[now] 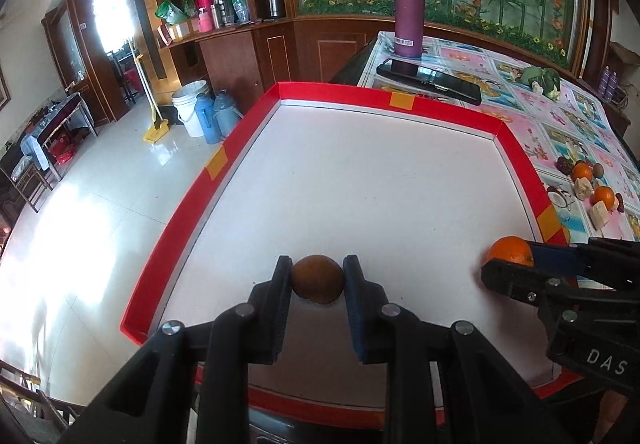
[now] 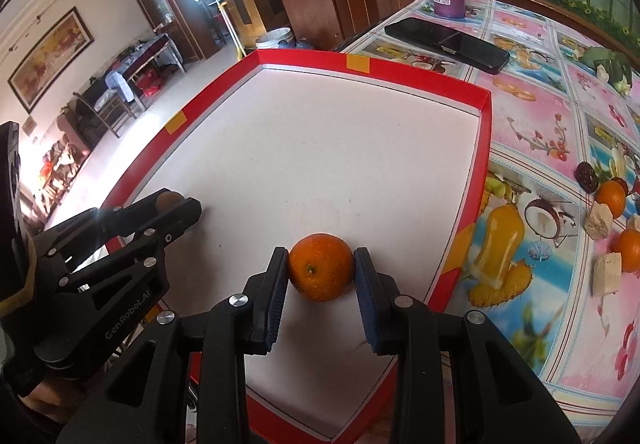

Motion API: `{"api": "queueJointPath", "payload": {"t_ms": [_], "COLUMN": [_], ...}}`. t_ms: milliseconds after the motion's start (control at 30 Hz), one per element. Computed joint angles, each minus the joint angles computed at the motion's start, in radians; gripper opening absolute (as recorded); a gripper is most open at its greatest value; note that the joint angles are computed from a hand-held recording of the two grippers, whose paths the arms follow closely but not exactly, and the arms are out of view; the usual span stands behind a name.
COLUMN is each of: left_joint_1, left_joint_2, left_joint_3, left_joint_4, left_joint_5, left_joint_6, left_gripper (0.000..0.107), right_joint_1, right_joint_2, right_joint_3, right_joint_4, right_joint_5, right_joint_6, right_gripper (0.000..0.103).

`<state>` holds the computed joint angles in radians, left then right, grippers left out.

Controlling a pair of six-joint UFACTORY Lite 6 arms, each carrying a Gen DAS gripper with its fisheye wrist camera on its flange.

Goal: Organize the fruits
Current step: 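Carry the brown fruit and orange into the red-rimmed tray, opening both tools, then withdraw both tools from the tray back over the fruit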

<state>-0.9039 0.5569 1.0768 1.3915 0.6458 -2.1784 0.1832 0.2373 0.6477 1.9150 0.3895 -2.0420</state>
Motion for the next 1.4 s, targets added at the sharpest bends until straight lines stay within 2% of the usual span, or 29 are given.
{"api": "queueJointPath", "payload": {"t_ms": [67,133,167,233,300,567,900,1033,1167,1300,1400], "left_joint_1": [-0.005,-0.01,-0.013,-0.015,-0.016,-0.034,-0.053,-0.075,-0.121,-0.165,-0.186], "left_joint_2": [-0.009,0.0,0.006,0.007,0.004,-0.045,-0.105,-0.077,-0.047,0.063,0.218], "left_joint_3": [-0.013,-0.002,0.004,0.005,0.002,-0.021,-0.03,0.041,0.157,0.387,0.638], "left_joint_4": [0.004,-0.024,-0.041,-0.057,-0.073,-0.106,-0.128,-0.157,-0.151,-0.169,-0.239], "left_joint_5": [0.006,0.029,0.047,0.061,0.07,0.174,0.234,0.234,0.204,0.133,0.075], "left_joint_6": [-0.01,0.014,0.027,0.037,0.038,0.064,0.088,0.132,0.18,0.307,0.449], "left_gripper": [0.029,0.037,0.041,0.059,0.069,0.071,0.072,0.072,0.072,0.072,0.073], "right_joint_1": [0.004,0.021,0.028,0.038,0.043,0.024,-0.062,-0.253,-0.585,-0.847,-0.95], "right_joint_2": [-0.001,-0.014,-0.025,-0.055,-0.091,-0.18,-0.202,-0.273,-0.292,-0.149,0.04], "right_joint_3": [-0.004,-0.024,-0.039,-0.073,-0.112,-0.191,-0.219,-0.231,-0.154,0.004,0.186], "right_joint_4": [-0.025,0.044,0.075,0.131,0.157,-0.114,-0.251,-0.34,-0.484,-0.554,-0.62], "right_joint_5": [-0.004,-0.021,-0.028,-0.036,-0.039,-0.011,0.103,0.267,0.473,0.505,0.46], "right_joint_6": [0.016,-0.059,-0.094,-0.168,-0.217,0.015,0.127,0.135,0.145,0.096,0.11], "right_gripper": [0.033,0.035,0.042,0.042,0.043,0.045,0.044,0.044,0.044,0.044,0.045]}}
